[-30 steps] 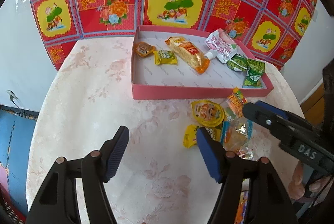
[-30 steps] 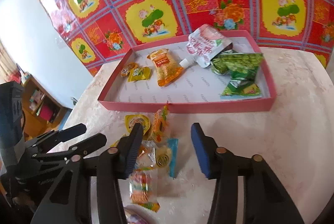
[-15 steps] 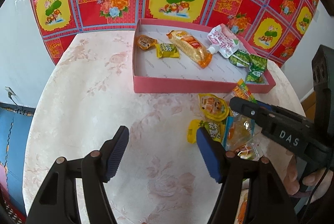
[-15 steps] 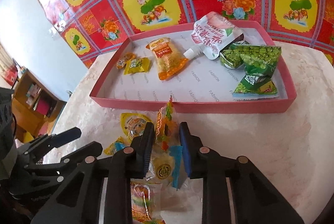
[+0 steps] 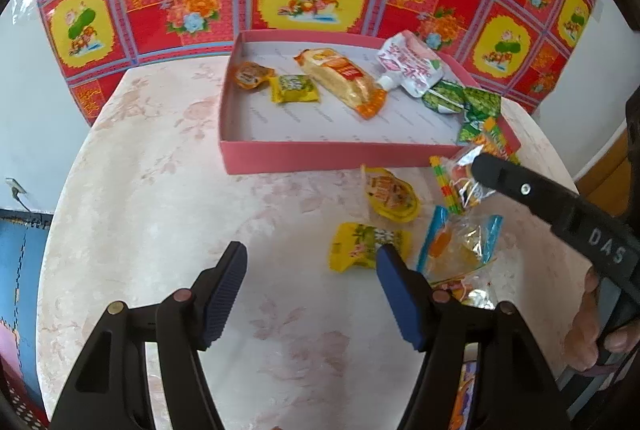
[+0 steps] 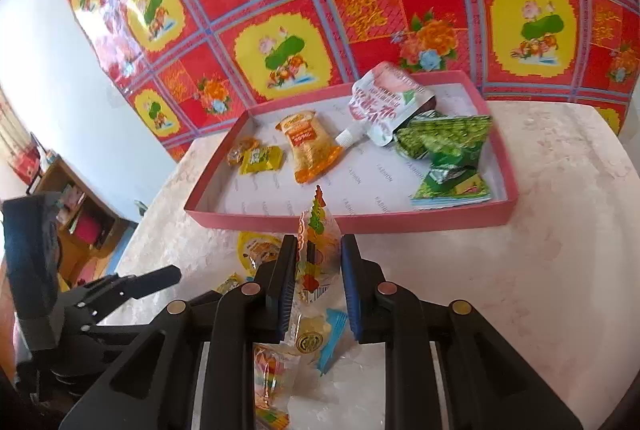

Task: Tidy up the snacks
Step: 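Grasp another yellow candy packet with the left tool while the right tool grasps a striped candy-stick packet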

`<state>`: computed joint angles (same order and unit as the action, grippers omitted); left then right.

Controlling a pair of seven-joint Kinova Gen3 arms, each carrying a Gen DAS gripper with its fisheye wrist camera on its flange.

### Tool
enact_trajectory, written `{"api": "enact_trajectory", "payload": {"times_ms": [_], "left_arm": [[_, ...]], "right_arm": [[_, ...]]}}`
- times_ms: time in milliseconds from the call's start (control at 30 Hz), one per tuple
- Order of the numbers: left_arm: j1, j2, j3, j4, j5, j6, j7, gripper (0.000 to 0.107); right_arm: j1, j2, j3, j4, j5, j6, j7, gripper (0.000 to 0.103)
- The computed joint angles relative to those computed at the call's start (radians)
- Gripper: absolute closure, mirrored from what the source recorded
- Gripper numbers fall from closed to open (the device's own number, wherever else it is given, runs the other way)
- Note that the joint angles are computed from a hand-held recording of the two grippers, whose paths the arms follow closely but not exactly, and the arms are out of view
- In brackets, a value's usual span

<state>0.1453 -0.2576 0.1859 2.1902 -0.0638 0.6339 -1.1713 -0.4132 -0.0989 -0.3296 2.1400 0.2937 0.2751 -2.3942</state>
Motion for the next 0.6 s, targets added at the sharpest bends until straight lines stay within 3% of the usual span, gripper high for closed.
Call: {"api": "enact_trajectory", "payload": {"times_ms": [200, 400, 600], "left_arm": [[0.005, 0.022, 0.046, -0.015, -0.043, 0.005, 0.045, 0.037], [0.028, 0.044, 0.045, -0.026, -0.051, 0.004, 0.062, 0.038], [0.045, 0.054, 0.050, -0.030, -0.065, -0.010, 0.083, 0.052]], "right_arm": [[0.010, -0.042, 0.021, 0.031, -0.053, -0.013, 0.049, 0.080], [0.033, -0.065, 0.032, 0.058, -0.113, -0.028, 0.097, 0.080], [0.029, -0.076, 0.070, 0.077, -0.201, -0.044, 0.184, 0.080]]}}
